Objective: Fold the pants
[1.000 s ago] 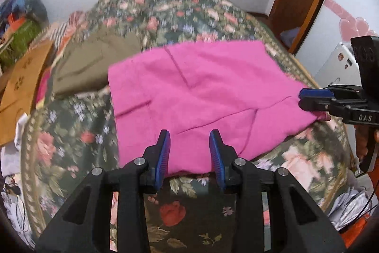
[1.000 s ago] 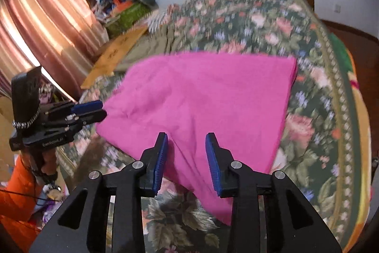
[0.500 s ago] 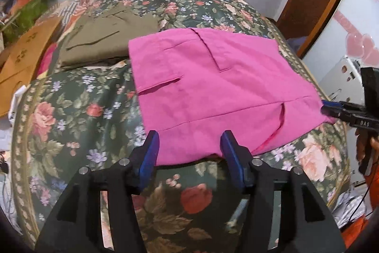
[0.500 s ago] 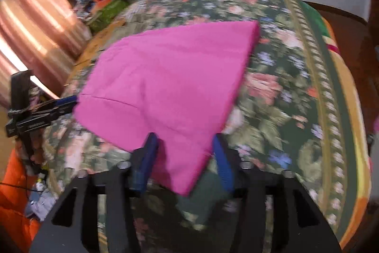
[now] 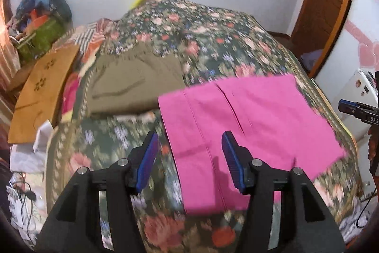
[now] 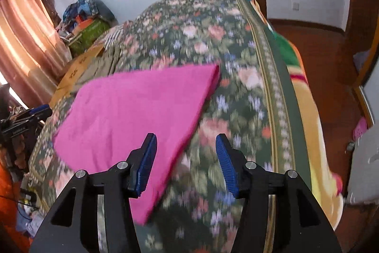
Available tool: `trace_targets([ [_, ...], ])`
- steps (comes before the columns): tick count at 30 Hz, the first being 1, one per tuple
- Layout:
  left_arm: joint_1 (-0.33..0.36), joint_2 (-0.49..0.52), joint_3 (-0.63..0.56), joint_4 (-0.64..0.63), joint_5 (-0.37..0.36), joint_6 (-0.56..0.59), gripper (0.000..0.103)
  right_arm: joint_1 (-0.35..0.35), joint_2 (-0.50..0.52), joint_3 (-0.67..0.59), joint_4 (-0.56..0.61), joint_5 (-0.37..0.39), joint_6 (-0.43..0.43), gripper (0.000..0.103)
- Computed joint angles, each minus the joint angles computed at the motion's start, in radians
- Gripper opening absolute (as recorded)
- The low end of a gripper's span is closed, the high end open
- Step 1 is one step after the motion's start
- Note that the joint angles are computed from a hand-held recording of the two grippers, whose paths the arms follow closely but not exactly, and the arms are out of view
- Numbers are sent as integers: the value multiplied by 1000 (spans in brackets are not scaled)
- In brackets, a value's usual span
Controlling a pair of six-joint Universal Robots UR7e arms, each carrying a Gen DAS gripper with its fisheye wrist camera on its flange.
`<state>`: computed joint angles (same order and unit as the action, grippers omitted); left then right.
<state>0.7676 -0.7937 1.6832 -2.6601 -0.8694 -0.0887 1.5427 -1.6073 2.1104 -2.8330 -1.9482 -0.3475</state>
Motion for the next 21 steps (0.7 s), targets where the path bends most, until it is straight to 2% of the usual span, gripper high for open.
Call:
trace_targets([
  [7,67,112,-182,72,15,-4,56,-13,119,-121,-12,25,-28,48],
  [11,111,163,-278,132,-9,-26,53,-28,185,-191,-7,10,-37,48],
  [15,153,199,-351,187,-64,-59,51,-51,242,-255,19,14,-32,48],
  [21,179,232,-383,230,-115,-72,49,-101,312,-330,87,53,25,47],
])
